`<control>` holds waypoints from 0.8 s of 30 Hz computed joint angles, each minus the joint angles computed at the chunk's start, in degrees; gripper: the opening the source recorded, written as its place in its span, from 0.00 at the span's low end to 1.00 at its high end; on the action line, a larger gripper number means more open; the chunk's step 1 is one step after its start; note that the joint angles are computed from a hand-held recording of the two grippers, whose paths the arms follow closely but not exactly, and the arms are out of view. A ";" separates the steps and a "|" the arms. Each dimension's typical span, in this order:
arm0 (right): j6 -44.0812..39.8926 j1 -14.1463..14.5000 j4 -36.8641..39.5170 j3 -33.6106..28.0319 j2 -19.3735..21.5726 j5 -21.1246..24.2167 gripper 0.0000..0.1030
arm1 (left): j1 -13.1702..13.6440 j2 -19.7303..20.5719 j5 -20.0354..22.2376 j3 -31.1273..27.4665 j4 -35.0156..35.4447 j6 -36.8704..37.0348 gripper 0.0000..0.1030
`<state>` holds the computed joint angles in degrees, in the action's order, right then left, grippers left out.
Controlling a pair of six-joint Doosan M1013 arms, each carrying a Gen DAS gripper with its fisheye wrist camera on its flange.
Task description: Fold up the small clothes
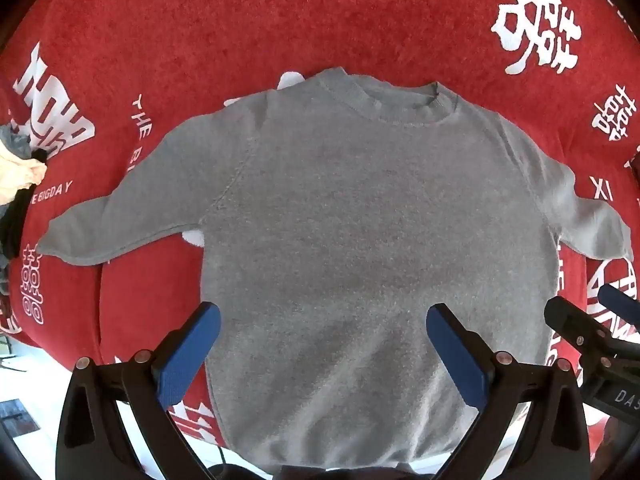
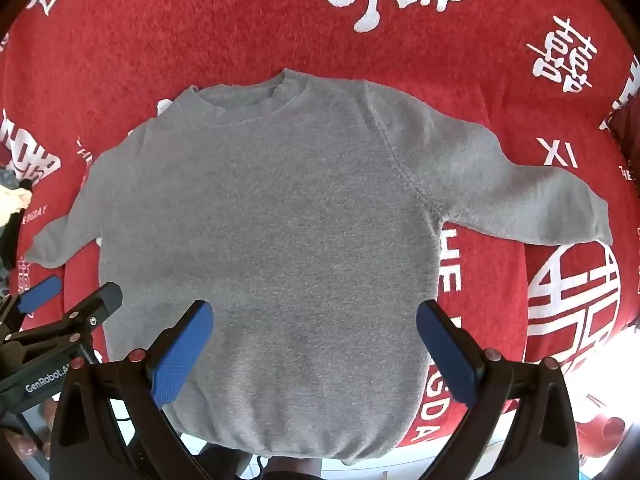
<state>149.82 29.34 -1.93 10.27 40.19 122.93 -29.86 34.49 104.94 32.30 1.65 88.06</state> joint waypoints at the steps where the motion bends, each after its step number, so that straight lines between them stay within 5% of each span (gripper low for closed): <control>1: -0.02 0.01 -0.01 -0.16 0.10 0.13 0.99 | 0.01 0.00 0.07 0.00 -0.01 -0.01 1.00; 24: -1.16 0.13 -0.32 -1.59 0.87 0.88 0.99 | 0.11 -0.53 0.16 1.21 0.28 -0.24 1.00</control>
